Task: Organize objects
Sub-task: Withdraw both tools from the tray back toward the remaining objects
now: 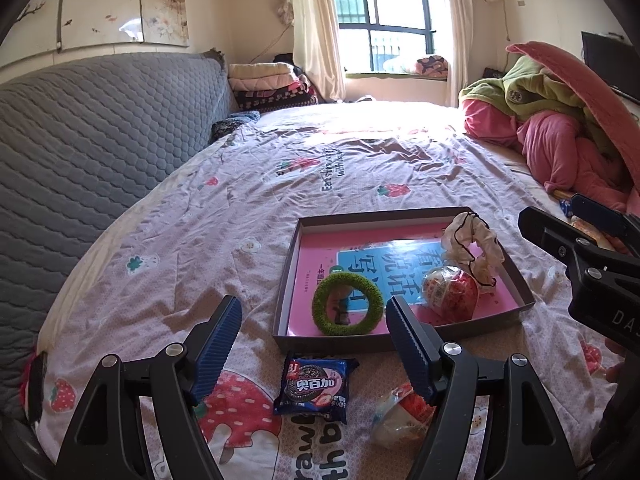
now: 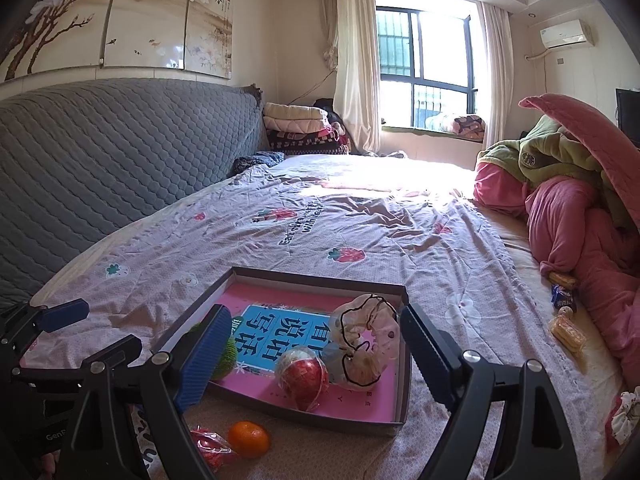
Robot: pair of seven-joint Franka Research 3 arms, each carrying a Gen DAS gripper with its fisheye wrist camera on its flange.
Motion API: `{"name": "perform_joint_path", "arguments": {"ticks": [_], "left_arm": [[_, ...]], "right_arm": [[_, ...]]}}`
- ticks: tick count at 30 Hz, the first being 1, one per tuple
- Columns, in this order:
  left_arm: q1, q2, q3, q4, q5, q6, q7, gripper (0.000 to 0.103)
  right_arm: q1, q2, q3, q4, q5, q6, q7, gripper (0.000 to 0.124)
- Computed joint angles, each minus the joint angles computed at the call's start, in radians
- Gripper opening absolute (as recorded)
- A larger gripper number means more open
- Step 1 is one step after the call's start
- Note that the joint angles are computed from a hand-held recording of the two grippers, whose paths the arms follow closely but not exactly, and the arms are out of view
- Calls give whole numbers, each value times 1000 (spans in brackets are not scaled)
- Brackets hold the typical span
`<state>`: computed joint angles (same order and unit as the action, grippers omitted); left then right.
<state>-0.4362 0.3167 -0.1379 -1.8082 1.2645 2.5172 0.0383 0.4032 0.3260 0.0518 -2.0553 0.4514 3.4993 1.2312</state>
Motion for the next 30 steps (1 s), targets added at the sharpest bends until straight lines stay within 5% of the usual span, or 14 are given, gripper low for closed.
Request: {"name": "perform_joint_path", "arguments": {"ticks": [9, 30], "left_arm": [[11, -54, -14, -66, 8, 4, -17, 76], [44, -134, -59, -171, 1, 23, -31, 76]], "right_arm": [[-58, -66, 56, -104, -76, 60, 79, 86], [-1, -163, 49, -255, -9, 98, 36, 86]]}}
